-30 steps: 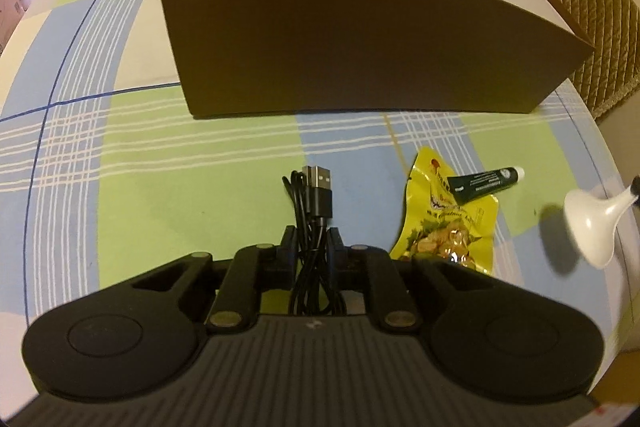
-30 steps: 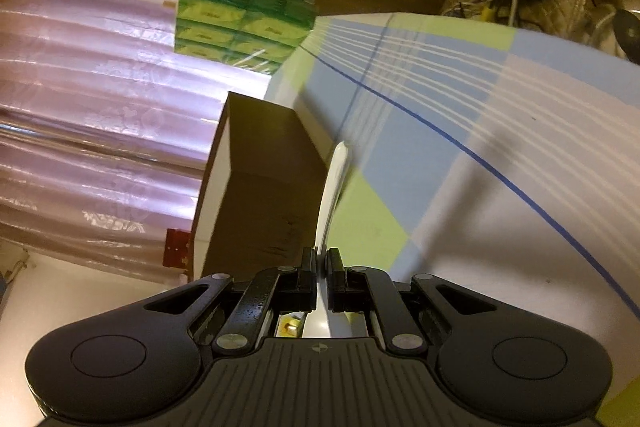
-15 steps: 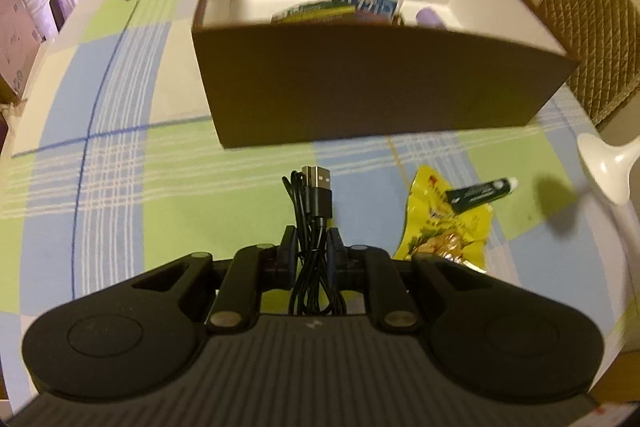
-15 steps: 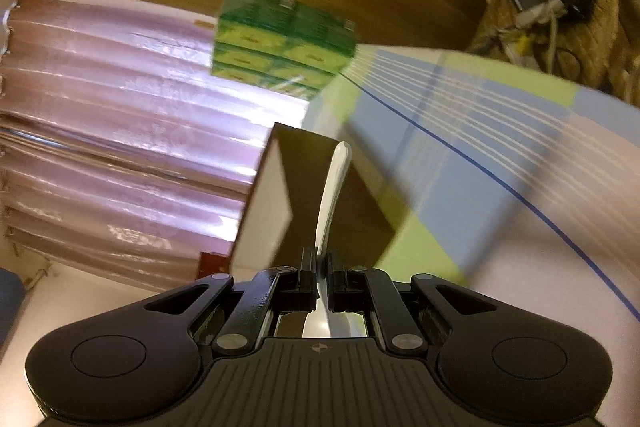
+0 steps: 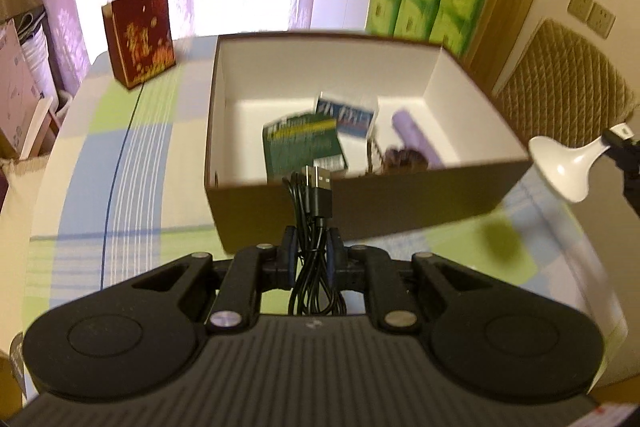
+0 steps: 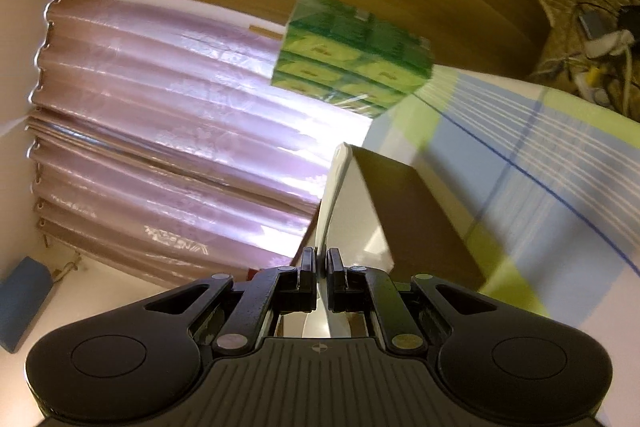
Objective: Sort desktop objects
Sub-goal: 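Carry the white ladle and black cable over the box with both tools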
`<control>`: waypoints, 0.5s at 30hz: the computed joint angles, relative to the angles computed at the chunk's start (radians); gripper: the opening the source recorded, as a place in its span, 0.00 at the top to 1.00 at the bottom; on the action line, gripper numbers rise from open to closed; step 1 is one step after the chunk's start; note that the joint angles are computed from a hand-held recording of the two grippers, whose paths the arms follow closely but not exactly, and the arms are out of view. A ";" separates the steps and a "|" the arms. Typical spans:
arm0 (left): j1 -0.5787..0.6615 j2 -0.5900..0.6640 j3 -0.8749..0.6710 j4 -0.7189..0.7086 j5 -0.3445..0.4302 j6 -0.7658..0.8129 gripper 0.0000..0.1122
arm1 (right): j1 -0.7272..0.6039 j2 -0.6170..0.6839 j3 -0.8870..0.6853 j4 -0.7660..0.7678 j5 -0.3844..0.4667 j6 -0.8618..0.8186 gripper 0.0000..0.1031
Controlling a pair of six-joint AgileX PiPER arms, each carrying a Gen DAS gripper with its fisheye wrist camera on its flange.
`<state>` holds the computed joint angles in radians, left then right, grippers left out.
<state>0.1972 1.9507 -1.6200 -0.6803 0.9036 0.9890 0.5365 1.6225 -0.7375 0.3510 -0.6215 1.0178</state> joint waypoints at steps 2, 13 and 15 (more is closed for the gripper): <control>-0.010 0.016 -0.040 -0.003 0.002 -0.010 0.91 | -0.010 0.026 -0.051 -0.002 0.023 -0.012 0.99; -0.086 0.208 -0.379 0.063 0.073 -0.163 0.91 | -0.032 0.191 -0.351 0.166 0.191 -0.227 0.99; -0.100 0.252 -0.445 0.091 0.089 -0.197 0.91 | -0.035 0.222 -0.401 0.217 0.228 -0.284 0.99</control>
